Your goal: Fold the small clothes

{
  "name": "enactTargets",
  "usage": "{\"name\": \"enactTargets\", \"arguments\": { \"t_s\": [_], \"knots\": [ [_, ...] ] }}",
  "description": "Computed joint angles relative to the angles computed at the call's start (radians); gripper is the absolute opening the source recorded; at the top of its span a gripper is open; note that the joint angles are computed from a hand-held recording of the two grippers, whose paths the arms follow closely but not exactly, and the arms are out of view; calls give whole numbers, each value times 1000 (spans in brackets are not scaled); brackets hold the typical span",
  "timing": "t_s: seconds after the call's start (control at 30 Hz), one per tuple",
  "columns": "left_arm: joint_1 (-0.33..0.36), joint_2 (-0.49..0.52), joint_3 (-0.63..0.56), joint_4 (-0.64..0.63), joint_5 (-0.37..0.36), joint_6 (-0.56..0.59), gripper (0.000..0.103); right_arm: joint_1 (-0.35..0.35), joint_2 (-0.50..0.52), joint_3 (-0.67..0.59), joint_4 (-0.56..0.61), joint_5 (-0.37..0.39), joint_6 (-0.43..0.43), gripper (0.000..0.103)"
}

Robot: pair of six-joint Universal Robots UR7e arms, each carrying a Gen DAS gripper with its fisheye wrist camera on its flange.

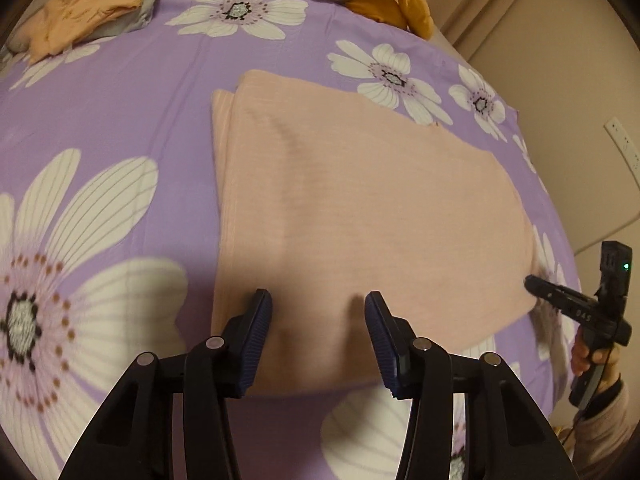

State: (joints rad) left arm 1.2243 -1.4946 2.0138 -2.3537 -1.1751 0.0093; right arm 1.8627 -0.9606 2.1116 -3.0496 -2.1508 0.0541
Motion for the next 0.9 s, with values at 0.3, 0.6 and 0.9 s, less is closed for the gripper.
{"name": "enactTargets", "arguments": {
  "t_s": [0.3, 0.6, 0.9],
  "knots": [
    [-42, -61, 72, 5, 80, -18, 50, 16, -26, 46, -16, -9, 38, 19],
    [-36, -92, 87, 42, 58, -46, 50, 42, -29, 71, -26, -29, 74, 19],
    [-34, -133, 108, 73, 55, -88, 50, 45, -46, 97, -12, -20, 107, 22]
  ]
}}
